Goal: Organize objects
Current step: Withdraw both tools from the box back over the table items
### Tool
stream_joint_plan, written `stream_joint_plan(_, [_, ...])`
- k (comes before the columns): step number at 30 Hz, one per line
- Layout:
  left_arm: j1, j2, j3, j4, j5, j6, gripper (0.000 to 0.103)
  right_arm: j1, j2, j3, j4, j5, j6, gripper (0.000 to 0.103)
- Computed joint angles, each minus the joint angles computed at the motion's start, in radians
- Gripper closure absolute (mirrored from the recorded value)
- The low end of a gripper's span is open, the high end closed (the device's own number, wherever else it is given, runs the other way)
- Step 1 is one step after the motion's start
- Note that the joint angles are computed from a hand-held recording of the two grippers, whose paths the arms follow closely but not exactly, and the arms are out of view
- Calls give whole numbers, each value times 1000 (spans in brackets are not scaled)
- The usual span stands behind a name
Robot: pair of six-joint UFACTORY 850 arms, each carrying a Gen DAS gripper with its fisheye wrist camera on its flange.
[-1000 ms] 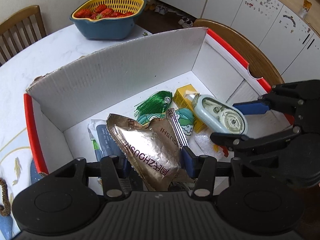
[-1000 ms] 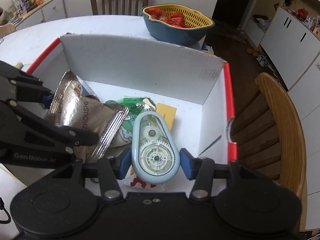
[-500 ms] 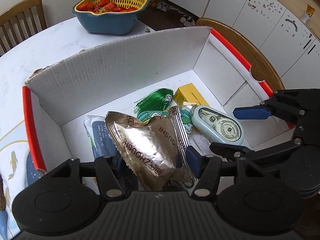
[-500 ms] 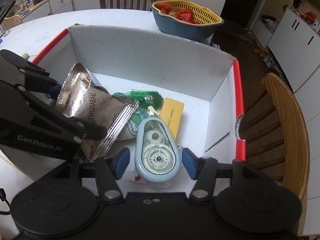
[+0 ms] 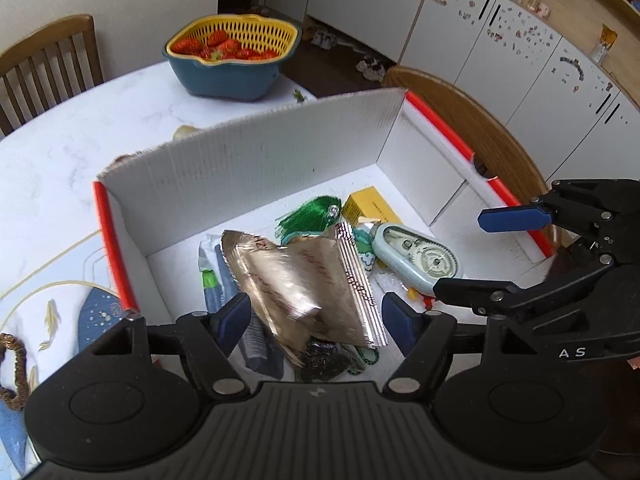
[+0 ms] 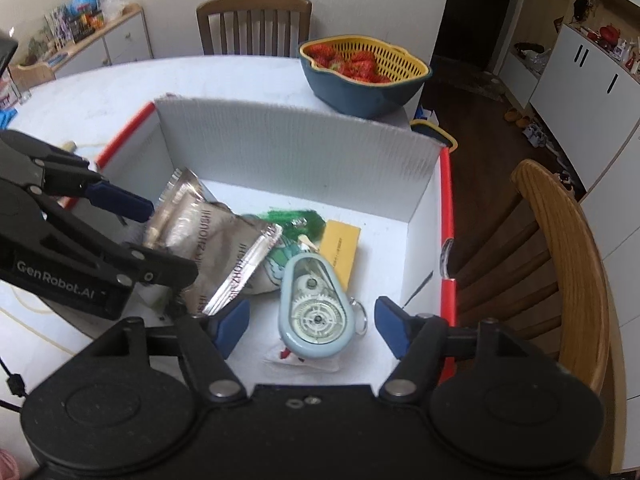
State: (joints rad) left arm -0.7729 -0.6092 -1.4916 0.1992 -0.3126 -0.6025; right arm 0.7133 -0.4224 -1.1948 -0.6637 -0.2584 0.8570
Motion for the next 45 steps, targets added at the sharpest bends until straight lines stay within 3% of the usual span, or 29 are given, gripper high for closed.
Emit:
stream_joint_plan(13, [-13,177,176,262,98,-241,31,63,86,51,-280,22,396,27])
stream_joint_plan(26, [20,365,372,505,176,-468,31,174,96,27,-553,-42,829,23])
stream_joint_plan(28, [24,398,407,659,170,-616,24,191,87,13,-566,-47,857,22])
stream_joint_plan(31, [39,452,466,838,176,-786,23,220,70,-12,-619,-57,921,18])
stream_joint_plan(38, [95,552,578,981,185,-931,20,274,5,-101,-682,-67,1009,9])
stream_joint_plan(45, [164,634,676,1146,204,-1090,15,317,-84,-227,-622,-87,931,7])
